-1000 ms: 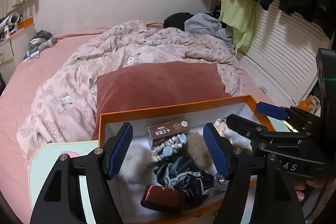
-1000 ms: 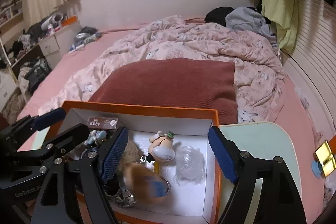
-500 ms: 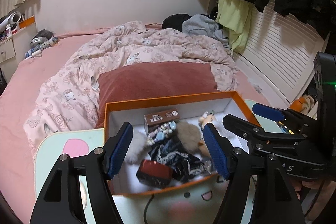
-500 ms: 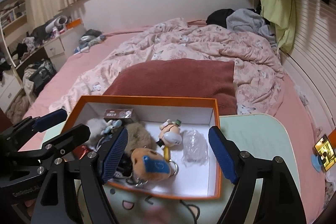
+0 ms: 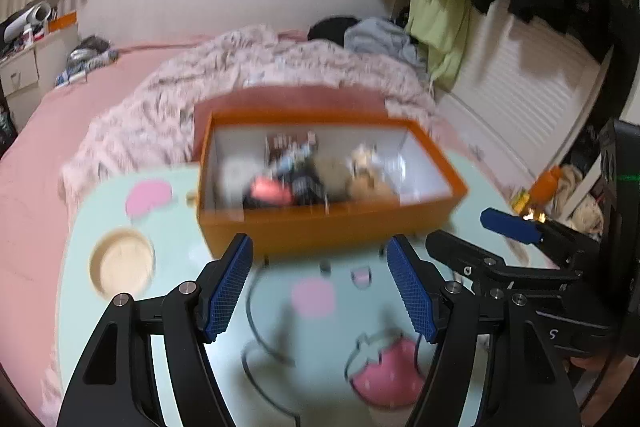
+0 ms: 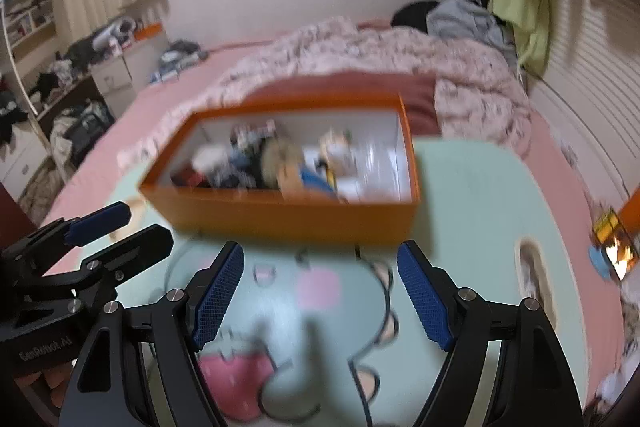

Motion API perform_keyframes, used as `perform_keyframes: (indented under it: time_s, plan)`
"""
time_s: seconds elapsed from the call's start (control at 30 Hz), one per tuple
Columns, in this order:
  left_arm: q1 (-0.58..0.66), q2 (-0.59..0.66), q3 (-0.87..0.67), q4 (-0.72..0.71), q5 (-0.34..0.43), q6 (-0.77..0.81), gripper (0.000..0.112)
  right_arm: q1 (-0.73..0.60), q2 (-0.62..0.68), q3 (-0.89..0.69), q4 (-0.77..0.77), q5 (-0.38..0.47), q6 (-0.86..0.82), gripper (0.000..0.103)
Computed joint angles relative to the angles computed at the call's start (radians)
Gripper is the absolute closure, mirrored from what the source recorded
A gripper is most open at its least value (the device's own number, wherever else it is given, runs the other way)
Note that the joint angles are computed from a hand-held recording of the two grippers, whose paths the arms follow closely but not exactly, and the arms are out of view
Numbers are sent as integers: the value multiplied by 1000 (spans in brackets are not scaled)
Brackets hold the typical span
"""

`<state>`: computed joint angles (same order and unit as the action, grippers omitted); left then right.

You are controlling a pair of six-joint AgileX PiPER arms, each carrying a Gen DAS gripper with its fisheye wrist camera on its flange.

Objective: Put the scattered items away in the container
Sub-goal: 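Withdraw both grippers from the box back over the table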

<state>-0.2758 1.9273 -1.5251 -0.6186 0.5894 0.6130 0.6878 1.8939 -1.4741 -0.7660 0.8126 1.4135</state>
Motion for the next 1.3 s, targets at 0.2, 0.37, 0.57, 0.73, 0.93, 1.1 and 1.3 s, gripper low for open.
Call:
perform_keyframes:
  time_s: [0.2, 0.37, 0.57, 0.73, 0.93, 1.1, 1.3]
  plan:
    - [-41, 22, 68, 172, -4, -175, 42, 27, 10, 97, 60, -12, 70, 24]
    - [-69, 35, 92, 306, -41, -295, 40, 24, 19, 109, 92, -13, 69, 22]
    - [-90, 57, 94, 538, -101, -515, 16, 46, 83, 47, 83, 95, 36, 0]
    - [-76, 60, 111, 538, -134, -522, 10, 54, 82, 59, 62, 91, 56, 0]
    - [-71, 58, 113, 512, -139, -487, 10, 54, 83, 60, 58, 89, 61, 0]
    - [-72, 62, 107, 516, -137, -492, 10, 55, 84, 59, 58, 90, 60, 0]
    - [-72, 61, 108, 516, -138, -492, 10, 55, 84, 58, 58, 90, 61, 0]
